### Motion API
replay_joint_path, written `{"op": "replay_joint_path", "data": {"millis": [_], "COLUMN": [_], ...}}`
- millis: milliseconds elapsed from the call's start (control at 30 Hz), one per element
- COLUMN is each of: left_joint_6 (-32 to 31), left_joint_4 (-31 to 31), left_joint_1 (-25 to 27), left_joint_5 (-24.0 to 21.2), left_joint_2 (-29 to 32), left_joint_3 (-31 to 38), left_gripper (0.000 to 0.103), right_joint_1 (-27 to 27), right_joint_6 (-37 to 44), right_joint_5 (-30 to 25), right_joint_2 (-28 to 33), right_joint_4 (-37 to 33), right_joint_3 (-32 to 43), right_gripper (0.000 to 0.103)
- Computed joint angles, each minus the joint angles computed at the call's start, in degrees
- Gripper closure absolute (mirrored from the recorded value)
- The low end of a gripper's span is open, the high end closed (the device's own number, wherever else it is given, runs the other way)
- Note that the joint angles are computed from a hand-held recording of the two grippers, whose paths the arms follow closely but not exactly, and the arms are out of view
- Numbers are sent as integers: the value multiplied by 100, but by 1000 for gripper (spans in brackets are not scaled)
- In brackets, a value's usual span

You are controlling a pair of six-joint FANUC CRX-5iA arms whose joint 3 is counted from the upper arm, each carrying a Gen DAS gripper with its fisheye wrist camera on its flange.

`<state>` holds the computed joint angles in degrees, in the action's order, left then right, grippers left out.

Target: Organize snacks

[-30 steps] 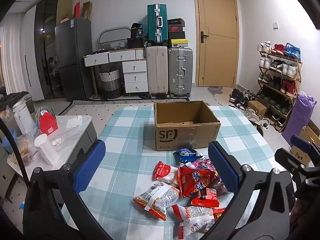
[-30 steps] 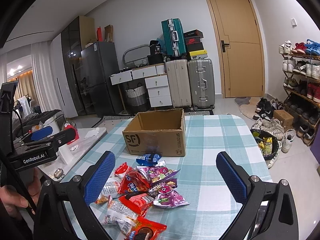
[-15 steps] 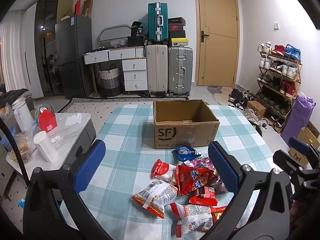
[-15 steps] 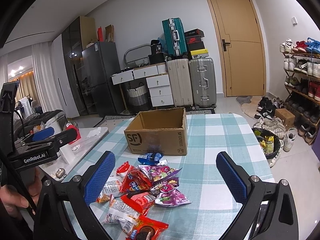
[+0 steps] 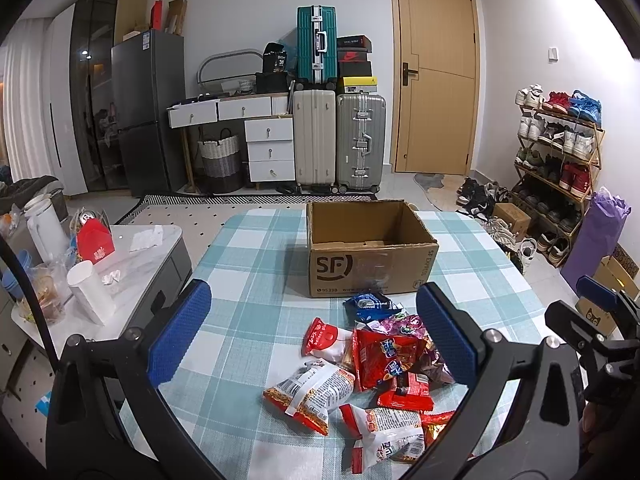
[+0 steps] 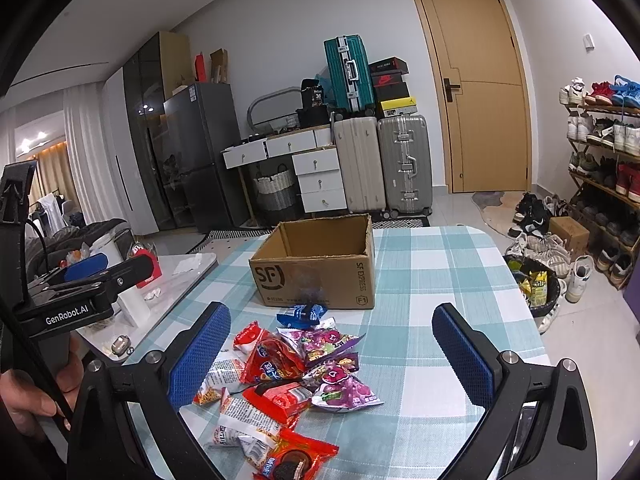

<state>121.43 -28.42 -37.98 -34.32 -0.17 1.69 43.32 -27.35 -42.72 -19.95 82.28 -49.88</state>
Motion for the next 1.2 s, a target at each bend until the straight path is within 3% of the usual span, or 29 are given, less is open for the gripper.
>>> {"op": "replay_joint_path", "data": {"millis": [767,1000,1200], "left_joint_6": [59,-14,-453], "left_joint_4": [3,159,591], "left_joint_1": [-29,13,149], "left_joint_5": [5,85,297], "left_joint_2": [-10,1,-13], "left_joint_3": [-66,-181,-366], "left_gripper": [1,1,1], "right_joint_1": [30,27,28], "right_joint_6": [9,26,92], "right_joint_5": [-46,-61,-23], "right_joint_2": [-44,-79,-128], "right_joint_4": [-61,-107,-223], "right_joint_3": [-34,-67,-98], "right_gripper": [0,0,0]}}
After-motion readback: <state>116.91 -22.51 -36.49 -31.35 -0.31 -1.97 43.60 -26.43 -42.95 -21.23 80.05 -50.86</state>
